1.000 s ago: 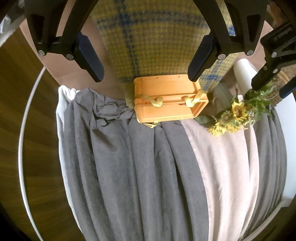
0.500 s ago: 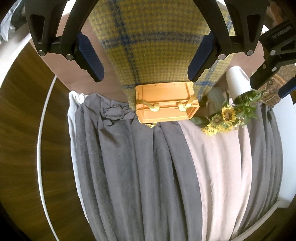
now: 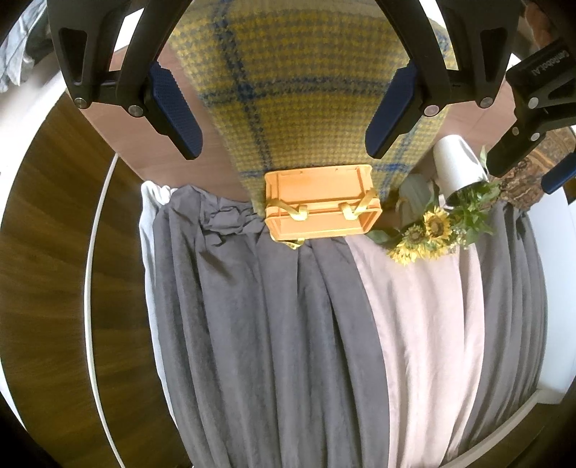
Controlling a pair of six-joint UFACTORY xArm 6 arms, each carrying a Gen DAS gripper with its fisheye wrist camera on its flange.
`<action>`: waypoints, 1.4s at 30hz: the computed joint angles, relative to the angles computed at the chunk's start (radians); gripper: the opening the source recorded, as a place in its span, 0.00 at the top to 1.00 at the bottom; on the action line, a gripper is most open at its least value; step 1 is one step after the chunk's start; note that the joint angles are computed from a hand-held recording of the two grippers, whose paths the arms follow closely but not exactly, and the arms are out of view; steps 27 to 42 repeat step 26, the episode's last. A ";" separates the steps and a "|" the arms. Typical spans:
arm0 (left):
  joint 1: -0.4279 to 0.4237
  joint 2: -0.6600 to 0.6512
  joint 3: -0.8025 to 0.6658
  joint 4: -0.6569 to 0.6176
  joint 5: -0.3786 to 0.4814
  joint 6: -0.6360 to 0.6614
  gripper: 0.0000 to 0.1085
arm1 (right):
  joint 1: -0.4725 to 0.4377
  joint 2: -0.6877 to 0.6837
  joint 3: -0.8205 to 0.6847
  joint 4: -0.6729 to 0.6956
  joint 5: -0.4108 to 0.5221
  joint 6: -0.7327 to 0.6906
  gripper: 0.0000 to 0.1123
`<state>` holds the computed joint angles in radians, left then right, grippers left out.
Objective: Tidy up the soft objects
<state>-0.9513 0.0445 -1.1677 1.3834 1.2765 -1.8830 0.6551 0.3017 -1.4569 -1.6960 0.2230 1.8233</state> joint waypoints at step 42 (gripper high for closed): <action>-0.021 -0.008 0.013 -0.012 0.004 -0.004 0.05 | -0.002 -0.045 0.056 -0.020 0.008 0.019 0.17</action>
